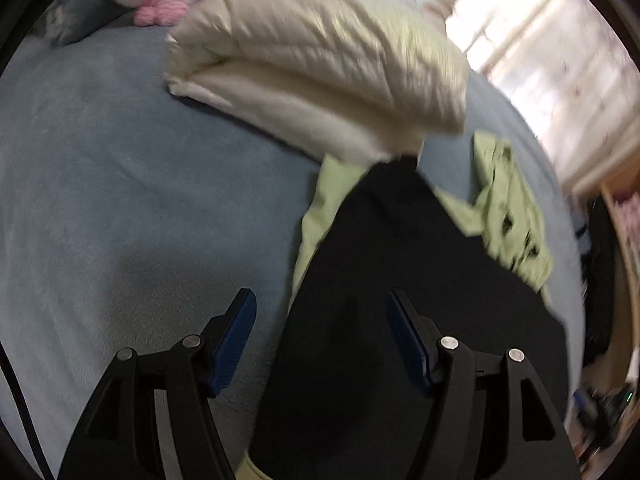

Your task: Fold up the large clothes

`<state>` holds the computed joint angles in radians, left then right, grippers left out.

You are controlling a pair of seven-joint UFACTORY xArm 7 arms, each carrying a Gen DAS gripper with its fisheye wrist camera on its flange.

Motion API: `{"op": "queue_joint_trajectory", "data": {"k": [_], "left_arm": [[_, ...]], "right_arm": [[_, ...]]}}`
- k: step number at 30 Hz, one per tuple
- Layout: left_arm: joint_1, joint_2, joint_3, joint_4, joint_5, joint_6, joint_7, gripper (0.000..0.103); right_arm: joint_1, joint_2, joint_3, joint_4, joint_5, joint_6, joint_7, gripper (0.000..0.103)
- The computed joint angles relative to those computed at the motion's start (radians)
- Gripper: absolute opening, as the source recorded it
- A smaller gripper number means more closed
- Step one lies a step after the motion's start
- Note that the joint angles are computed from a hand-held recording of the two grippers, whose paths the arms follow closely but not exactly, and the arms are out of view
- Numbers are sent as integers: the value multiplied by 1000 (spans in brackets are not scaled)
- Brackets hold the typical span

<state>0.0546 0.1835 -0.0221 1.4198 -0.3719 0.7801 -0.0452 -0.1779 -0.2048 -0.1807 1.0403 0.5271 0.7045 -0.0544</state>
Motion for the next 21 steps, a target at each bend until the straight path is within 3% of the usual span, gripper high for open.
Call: {"op": "queue_joint_trajectory", "data": {"k": [5, 8, 11, 12, 13, 15, 18, 21], "left_arm": [[-29, 37, -6, 22, 85, -36, 24, 65], [-53, 55, -10, 53, 146, -39, 9, 56], [-98, 96, 2, 103, 267, -3, -45, 27], [-112, 105, 7, 113, 308, 7, -69, 14], [-126, 114, 12, 120, 349, 11, -91, 12], [-144, 114, 18, 110, 402, -11, -136, 10], [-160, 115, 21, 99, 448, -35, -198, 10], [-169, 116, 22, 85, 484, -49, -230, 10]], "right_arm": [[-3, 57, -4, 11, 50, -3, -31, 55], [5, 89, 12, 32, 89, -31, -79, 55], [7, 134, 35, 69, 92, -42, -88, 54], [7, 145, 45, 81, 68, -46, -80, 49], [8, 158, 56, 94, 32, -47, -71, 33], [15, 160, 76, 97, -17, -76, -68, 18], [47, 108, 110, 40, -112, -210, -105, 18], [83, 71, 148, -14, -289, -282, -122, 21]]}}
